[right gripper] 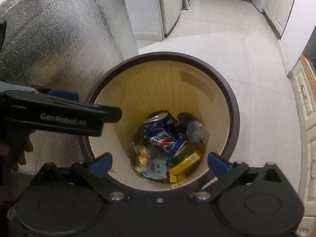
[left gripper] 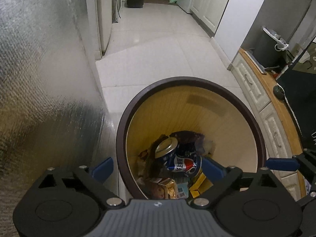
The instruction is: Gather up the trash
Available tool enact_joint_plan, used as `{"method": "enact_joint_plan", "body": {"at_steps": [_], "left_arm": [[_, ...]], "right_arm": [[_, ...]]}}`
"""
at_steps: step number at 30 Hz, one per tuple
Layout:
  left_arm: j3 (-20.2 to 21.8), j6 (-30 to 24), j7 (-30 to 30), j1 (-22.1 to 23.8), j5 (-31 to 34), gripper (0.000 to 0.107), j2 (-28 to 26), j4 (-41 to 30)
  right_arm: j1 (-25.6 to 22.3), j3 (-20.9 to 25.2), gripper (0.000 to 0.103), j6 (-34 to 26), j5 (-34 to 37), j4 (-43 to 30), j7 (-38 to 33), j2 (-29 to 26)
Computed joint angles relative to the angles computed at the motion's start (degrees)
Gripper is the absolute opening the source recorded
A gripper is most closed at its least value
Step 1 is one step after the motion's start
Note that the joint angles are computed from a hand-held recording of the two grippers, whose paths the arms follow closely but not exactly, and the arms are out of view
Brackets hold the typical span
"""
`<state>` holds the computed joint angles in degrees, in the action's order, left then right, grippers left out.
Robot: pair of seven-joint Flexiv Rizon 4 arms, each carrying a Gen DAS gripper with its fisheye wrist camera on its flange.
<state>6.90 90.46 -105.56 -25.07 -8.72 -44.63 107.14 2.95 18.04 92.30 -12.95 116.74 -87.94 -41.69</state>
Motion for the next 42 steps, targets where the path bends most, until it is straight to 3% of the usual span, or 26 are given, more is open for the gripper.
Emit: {"method": "enact_joint_plan", "body": {"at_steps": [5,9,15,21,27,33,37,42], "left_arm": [[-0.57,0.41,-0.71,0.27,-0.32,0.103,1.07,1.33],[2.89,-1.07,-2.47,-2.95,0.2,0.103,2.12,1.5],[3.76,-0.59,-3.9,-4.04,1.85,0.103,5.04,3.76],[8.26,-3.05,-6.47,-8.65,4.83,0.103,7.99,4.0],[10.69,-3.16,-9.96,-11.34,9.65,0.103,11.63,5.01],[15.03,-4.16,-15.42,-15.53,15.8,0.103,15.83,5.94],[15.51,-2.65,-18.22,-15.99,20.08,0.103,19.36,7.78],[20.8,-3.99,-24.63,-20.94,27.73,0.103,23.22,8.33]], "right_arm": [[0.03,-0.39,0.103,0.35,0.43,1.49,0.12,1.68],[-0.18,-0.57,0.103,1.79,0.61,3.35,0.06,3.46],[0.25,-1.7,0.103,4.82,0.23,6.76,0.86,7.31],[4.74,-7.22,0.103,6.83,0.57,10.63,3.4,12.05],[4.39,-7.99,0.103,9.41,1.04,13.79,5.68,15.7],[12.64,-16.12,0.103,13.62,3.5,19.09,4.8,21.61],[14.58,-17.24,0.103,15.56,5.97,21.52,4.18,25.0],[18.53,-19.22,0.103,17.42,11.27,24.0,3.22,28.86]]}}
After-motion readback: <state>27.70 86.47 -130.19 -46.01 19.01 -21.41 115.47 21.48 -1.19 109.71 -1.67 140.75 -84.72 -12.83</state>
